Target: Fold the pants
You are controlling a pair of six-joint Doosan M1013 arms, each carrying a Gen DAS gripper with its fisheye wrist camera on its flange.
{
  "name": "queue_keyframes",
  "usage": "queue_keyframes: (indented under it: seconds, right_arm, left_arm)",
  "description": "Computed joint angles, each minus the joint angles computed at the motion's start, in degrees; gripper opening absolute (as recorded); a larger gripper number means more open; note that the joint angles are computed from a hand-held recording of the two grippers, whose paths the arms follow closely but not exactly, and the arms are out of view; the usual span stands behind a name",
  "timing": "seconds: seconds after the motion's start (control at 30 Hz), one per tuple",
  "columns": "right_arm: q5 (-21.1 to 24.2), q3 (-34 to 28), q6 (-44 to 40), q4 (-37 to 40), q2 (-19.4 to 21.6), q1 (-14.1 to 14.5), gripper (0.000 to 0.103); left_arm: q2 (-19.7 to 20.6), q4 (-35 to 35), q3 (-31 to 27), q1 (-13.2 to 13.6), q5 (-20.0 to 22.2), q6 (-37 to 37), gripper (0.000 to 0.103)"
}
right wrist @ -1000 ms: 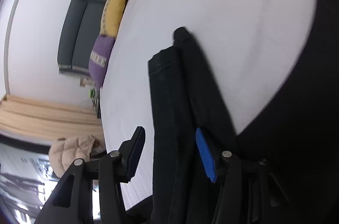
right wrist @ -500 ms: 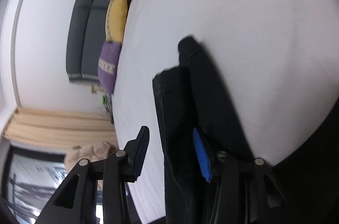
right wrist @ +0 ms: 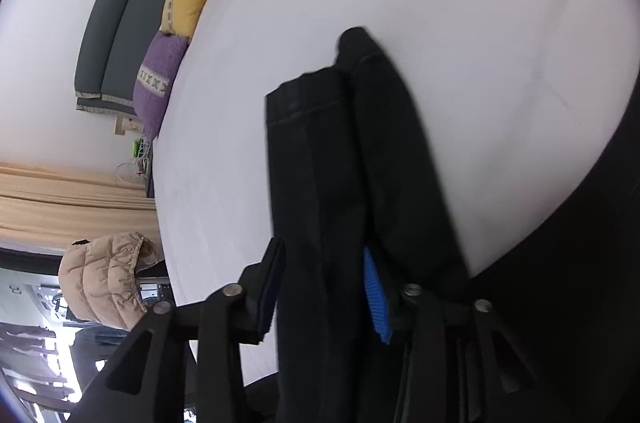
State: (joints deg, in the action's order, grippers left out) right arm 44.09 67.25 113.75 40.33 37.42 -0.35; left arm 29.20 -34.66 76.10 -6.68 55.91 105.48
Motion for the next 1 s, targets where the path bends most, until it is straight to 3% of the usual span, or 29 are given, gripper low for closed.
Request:
queue_keyframes:
  seconds: [0.17,0.27,0.33,0.43,0.57,0.9,1.0]
  right_arm:
    - [-3.89,3.69,-19.12,23.55,0.53,-1.42,0.047]
    - [-7.29,6.14,-25.14,32.52,0.4,-1.97,0.032]
    - [-8.14,6.64,-24.87,32.72,0.47,-2.27,0.011]
    - [-7.02,5.6,-23.39,27.36,0.69,-2.34,0.007]
    - [-9.55,6.95,-23.31,21.81,-1.8,-2.19,0.004]
    - [-26.41,27.28,-37.35,38.68,-17.85,-6.61,0.004]
    - [-28.51,32.68,-38.55,43.97,-20.76,-8.35,0.004]
  left_arm:
    - [0.05,-0.13,-0.04,0.02,0.02,0.02,0.023]
    - [0.12,-0.12,-0.16,0.04,0.13,0.11,0.023]
    - [0.2,-0.11,-0.27,0.04,0.24,0.09,0.023]
    - [0.3,0.22,-0.46,0.0,0.4,-0.07,0.023]
    - [0.4,1.31,-0.79,-0.35,0.33,-0.83,0.023]
    - [0.23,2.11,-0.6,-0.84,-0.36,-2.6,0.023]
    - [0.34,1.72,-0.64,-0.93,-0.66,-4.1,0.023]
